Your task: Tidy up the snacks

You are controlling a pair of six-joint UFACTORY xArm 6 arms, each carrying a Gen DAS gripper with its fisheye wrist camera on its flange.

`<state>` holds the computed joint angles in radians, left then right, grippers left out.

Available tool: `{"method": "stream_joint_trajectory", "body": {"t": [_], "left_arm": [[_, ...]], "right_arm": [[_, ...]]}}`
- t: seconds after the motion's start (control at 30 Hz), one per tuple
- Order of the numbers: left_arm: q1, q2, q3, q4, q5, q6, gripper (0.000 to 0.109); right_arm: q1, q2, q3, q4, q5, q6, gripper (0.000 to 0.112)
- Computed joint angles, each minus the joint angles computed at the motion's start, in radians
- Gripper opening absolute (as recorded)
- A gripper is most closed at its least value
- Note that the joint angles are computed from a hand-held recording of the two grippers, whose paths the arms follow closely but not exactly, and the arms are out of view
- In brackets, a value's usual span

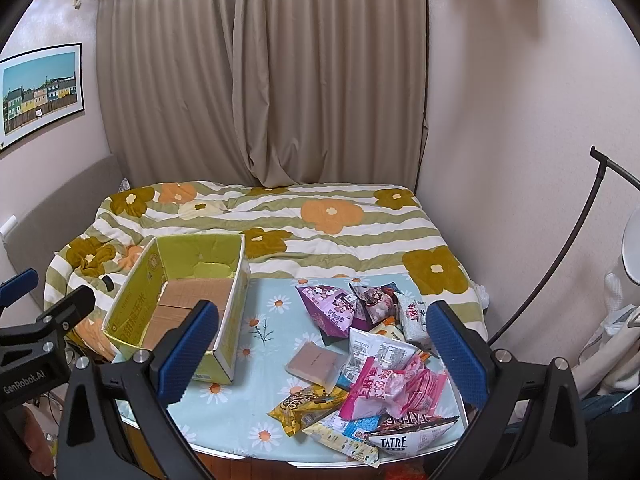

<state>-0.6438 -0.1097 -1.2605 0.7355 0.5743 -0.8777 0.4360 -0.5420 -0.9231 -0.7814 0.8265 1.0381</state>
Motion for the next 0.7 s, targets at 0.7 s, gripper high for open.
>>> {"method": "stream_joint_trajectory", "body": {"t": [0.7], "left_arm": [[-0.001, 0.004, -0.004, 0.003, 0.002, -0.003, 0.103]], "right_arm": [[0.003, -0.006, 0.001, 0.001, 0.005, 0.0, 0.103]]}}
